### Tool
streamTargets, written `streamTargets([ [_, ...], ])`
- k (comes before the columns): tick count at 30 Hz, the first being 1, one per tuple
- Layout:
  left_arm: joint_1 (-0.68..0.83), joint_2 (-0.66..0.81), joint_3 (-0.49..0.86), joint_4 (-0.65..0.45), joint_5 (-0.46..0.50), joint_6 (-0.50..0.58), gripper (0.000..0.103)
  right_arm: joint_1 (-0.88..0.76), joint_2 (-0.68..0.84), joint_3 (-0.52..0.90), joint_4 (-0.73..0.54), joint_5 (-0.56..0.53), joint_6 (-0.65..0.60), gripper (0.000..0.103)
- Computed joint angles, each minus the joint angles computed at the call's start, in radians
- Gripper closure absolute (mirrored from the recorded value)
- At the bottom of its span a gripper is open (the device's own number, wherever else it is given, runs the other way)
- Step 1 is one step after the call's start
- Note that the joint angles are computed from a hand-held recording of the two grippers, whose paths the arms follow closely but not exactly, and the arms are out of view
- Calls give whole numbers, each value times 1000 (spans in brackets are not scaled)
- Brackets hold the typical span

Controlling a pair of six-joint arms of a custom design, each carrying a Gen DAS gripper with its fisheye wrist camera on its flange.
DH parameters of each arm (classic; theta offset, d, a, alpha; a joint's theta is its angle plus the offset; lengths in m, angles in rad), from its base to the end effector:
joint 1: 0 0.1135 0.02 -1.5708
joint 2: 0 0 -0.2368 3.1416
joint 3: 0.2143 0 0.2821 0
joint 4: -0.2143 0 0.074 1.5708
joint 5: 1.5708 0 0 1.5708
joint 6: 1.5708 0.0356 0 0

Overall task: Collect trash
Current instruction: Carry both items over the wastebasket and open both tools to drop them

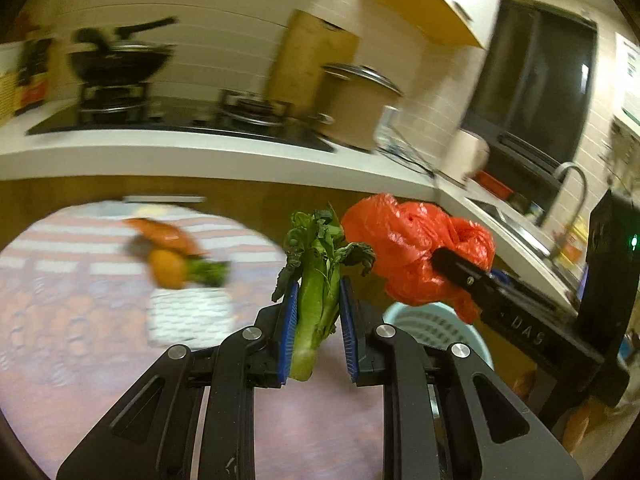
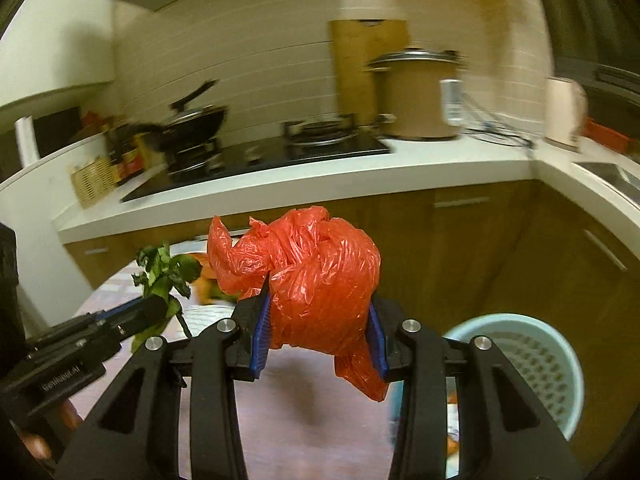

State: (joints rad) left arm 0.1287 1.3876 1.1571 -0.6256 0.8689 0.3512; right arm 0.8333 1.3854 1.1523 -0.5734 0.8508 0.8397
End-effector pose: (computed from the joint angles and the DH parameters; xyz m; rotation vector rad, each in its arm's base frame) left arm 0.3233 0.0144 0.2685 0.6083 2.0933 -0.7775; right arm 0.2389 0.2232 0.2706 0.3768 2.0323 -0.0107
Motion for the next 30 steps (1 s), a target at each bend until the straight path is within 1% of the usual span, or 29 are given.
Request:
streamTargets([
  [3, -109, -26, -23, 26, -38, -44, 84, -17, -122, -102, -72, 39, 74, 67],
  [6, -207, -33, -44, 59, -78, -81, 84, -49, -258, -207, -168, 50, 156, 67],
  [11, -379, 40, -28, 94, -153, -129, 84, -111, -426, -352, -296, 19, 271, 67],
  [15, -481, 131, 13, 104, -196, -144, 84, -190, -553, -479, -340, -49, 320, 66],
  [17, -536, 179, 35, 122, -224, -155, 84, -232, -604, -532, -340, -85, 320, 67],
  [20, -581, 230, 65, 128, -241, -156, 84, -292, -668, -596, -349, -125, 307, 67],
  [22, -610, 268, 84, 136, -252, -162, 84, -336, -683, -622, -339, -156, 287, 66],
  [26, -643, 327, 105, 147, -269, -168, 84, -424, -683, -670, -294, -237, 240, 66],
  [30, -661, 382, 129, 143, -291, -164, 83, -491, -627, -691, -228, -315, 191, 63],
])
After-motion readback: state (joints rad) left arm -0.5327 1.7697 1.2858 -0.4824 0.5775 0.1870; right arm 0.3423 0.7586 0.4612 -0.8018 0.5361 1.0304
